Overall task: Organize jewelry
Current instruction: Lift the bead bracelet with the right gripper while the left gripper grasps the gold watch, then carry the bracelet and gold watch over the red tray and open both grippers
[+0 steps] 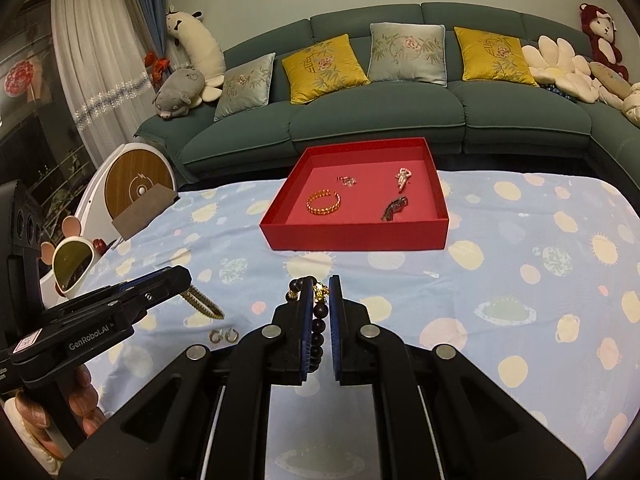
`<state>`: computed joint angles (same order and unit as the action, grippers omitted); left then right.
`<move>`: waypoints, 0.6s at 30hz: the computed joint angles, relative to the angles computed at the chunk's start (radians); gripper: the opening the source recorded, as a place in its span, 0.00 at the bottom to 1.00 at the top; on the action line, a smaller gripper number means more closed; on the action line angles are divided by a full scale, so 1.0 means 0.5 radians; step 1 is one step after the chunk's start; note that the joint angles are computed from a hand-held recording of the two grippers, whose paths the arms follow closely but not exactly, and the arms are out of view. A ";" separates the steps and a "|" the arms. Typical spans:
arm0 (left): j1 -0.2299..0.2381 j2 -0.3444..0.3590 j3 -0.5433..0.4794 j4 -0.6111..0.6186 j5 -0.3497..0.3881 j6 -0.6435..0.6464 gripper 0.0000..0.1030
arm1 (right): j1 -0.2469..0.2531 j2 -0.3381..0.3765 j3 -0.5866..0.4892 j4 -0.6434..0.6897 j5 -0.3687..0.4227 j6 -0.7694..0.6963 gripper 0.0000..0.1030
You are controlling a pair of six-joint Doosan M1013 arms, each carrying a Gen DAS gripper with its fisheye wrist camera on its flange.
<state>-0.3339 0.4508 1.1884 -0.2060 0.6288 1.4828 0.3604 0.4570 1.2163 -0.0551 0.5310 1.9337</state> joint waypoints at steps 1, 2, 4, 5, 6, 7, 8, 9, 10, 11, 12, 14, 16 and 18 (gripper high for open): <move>-0.002 0.011 -0.035 0.032 0.011 -0.001 0.18 | 0.000 0.009 -0.026 -0.037 0.001 0.018 0.07; -0.001 0.026 -0.071 0.034 0.026 0.033 0.18 | -0.004 0.017 -0.052 -0.043 0.004 0.018 0.07; 0.001 0.056 -0.150 0.071 0.033 0.038 0.18 | -0.023 0.042 -0.119 0.004 0.019 -0.015 0.07; 0.010 0.077 -0.194 0.045 0.041 0.066 0.18 | -0.030 0.059 -0.159 -0.002 0.030 -0.013 0.07; 0.014 0.105 -0.251 0.047 0.055 0.072 0.18 | -0.041 0.082 -0.210 0.009 0.046 -0.026 0.07; 0.014 0.142 -0.324 0.077 0.075 0.058 0.18 | -0.054 0.110 -0.268 0.036 0.063 -0.043 0.07; 0.017 0.180 -0.395 0.086 0.100 0.070 0.18 | -0.068 0.144 -0.332 0.063 0.086 -0.064 0.07; 0.017 0.224 -0.474 0.110 0.128 0.062 0.18 | -0.078 0.176 -0.393 0.072 0.111 -0.076 0.07; 0.019 0.269 -0.556 0.109 0.162 0.071 0.18 | -0.087 0.220 -0.473 0.060 0.145 -0.076 0.07; 0.022 0.322 -0.650 0.095 0.205 0.095 0.18 | -0.093 0.256 -0.538 0.059 0.170 -0.087 0.07; 0.022 0.368 -0.727 0.113 0.228 0.079 0.18 | -0.103 0.305 -0.625 0.078 0.213 -0.112 0.07; 0.024 0.480 -0.914 0.113 0.316 0.079 0.18 | -0.118 0.400 -0.780 0.108 0.296 -0.132 0.07; 0.029 0.609 -1.125 0.105 0.430 0.062 0.18 | -0.131 0.500 -0.938 0.136 0.386 -0.135 0.07; 0.031 0.742 -1.342 0.113 0.548 0.027 0.18 | -0.145 0.606 -1.101 0.166 0.479 -0.146 0.07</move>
<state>-0.3184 0.8220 0.5172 -0.1493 0.9029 1.4965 0.2880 0.7599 0.6659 0.0281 0.7703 1.8609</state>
